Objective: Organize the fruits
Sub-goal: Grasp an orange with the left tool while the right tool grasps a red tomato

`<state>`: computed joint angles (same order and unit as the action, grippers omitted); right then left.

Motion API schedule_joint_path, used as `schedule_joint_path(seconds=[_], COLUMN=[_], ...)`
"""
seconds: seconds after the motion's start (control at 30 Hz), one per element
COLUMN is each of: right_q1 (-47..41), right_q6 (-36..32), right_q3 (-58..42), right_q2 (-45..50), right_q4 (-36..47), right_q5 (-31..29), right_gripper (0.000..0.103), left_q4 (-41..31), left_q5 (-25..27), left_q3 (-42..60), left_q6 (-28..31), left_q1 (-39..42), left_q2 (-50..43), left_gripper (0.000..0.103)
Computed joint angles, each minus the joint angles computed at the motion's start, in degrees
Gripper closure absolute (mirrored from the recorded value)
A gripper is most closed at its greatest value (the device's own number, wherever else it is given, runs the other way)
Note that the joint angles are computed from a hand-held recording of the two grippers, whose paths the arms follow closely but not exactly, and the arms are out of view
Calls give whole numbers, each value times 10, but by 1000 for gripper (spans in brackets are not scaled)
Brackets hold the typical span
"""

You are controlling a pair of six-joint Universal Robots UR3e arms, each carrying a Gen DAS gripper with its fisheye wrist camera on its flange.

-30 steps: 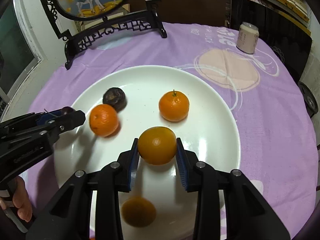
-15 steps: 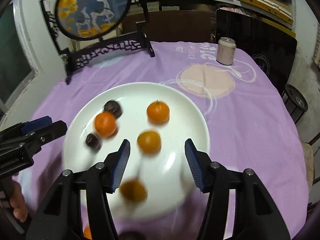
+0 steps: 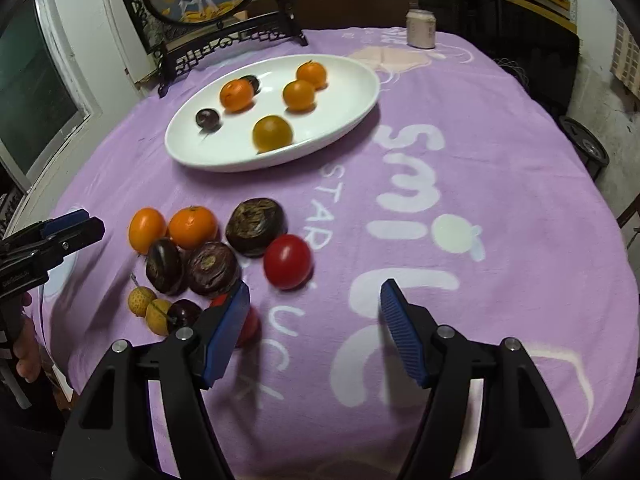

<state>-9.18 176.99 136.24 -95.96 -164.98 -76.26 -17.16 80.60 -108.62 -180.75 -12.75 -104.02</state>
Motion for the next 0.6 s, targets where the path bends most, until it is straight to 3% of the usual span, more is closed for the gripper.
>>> schedule_joint_path(seconds=[0.13, 0.17, 0.2, 0.27, 0.47, 0.6], right_q1=[13, 17, 18, 27, 23, -26], right_q6=[11, 12, 12, 13, 11, -8], right_q3=[-37, -54, -69, -82, -37, 23], right_q2=[58, 74, 91, 112, 41, -54], right_q4=[-22, -12, -1, -12, -20, 14], right_q5=[6, 2, 6, 0, -14, 18], right_gripper=[37, 43, 61, 73, 74, 74], left_q4=[4, 2, 0, -4, -26, -59], left_q5=[-1, -1, -3, -4, 34, 47], left_q3=[-24, -25, -28, -30, 17, 86], left_q6=[6, 7, 8, 11, 12, 11], left_q1=[6, 6, 8, 6, -30, -58], left_q2=[15, 16, 17, 18, -32, -91], left_gripper=[34, 34, 34, 34, 35, 42])
